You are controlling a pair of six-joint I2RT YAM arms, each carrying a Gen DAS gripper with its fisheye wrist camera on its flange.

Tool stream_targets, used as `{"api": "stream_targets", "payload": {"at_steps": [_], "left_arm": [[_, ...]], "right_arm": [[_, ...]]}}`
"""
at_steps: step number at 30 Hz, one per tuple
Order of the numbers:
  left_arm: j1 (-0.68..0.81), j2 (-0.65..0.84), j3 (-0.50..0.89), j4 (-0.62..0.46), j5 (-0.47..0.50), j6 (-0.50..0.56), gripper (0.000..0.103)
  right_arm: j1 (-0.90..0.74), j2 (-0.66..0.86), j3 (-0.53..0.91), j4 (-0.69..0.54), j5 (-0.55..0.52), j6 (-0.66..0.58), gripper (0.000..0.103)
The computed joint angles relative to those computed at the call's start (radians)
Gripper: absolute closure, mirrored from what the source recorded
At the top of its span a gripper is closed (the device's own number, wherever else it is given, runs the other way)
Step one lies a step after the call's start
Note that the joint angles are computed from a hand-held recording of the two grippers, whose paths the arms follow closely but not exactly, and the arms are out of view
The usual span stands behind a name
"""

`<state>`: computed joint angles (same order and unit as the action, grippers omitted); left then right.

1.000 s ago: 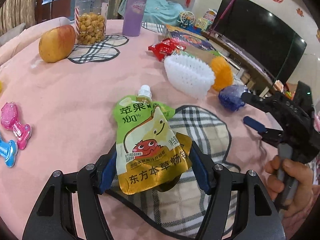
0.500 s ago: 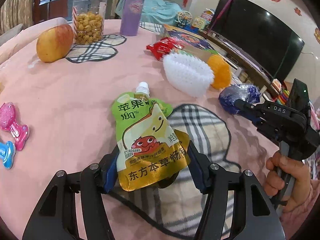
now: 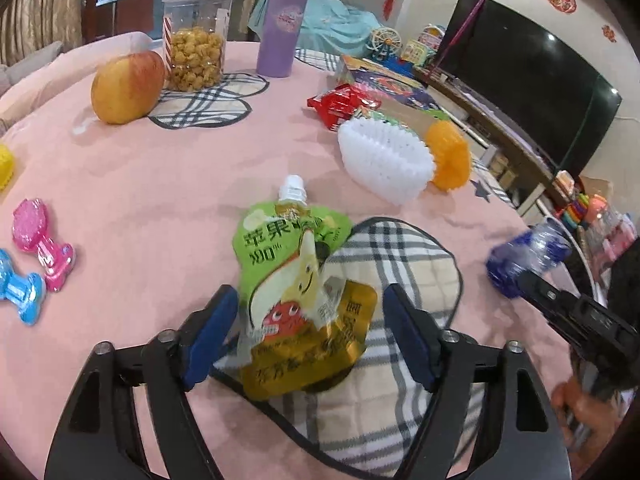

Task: Collect trash
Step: 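Carry the juice pouch with the left tool while the right tool carries the blue bag over the bin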

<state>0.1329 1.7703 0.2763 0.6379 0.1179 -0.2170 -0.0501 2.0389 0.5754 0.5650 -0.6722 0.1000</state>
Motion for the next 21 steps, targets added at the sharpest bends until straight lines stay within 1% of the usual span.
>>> {"api": "stream_targets", "payload": {"at_steps": [4,7,10,15,21], "left_arm": [[-0.026,0.021,0.005,0.015,-0.020,0.000,0.041],[-0.059,-0.003,-0.020,0.033,-0.004,-0.018,0.042],[-0.139,-0.040,-0.032,0.027,-0.028,-0.041,0.042],[-0.308,-0.102,-0.032,0.003,-0.095,-0.085,0.042],[-0.466,-0.102,0.021,-0.031,-0.143,-0.126,0.043]], "right_arm": [[-0.034,-0.020,-0.024,-0.009,-0.021,-0.024,0.088],[-0.066,-0.049,-0.043,-0.021,-0.042,-0.043,0.088],[-0.094,-0.082,-0.062,-0.029,-0.056,-0.056,0.088],[-0.157,-0.127,-0.079,-0.067,-0.081,-0.093,0.088],[-0.239,-0.163,-0.080,-0.116,-0.111,-0.139,0.088]]}}
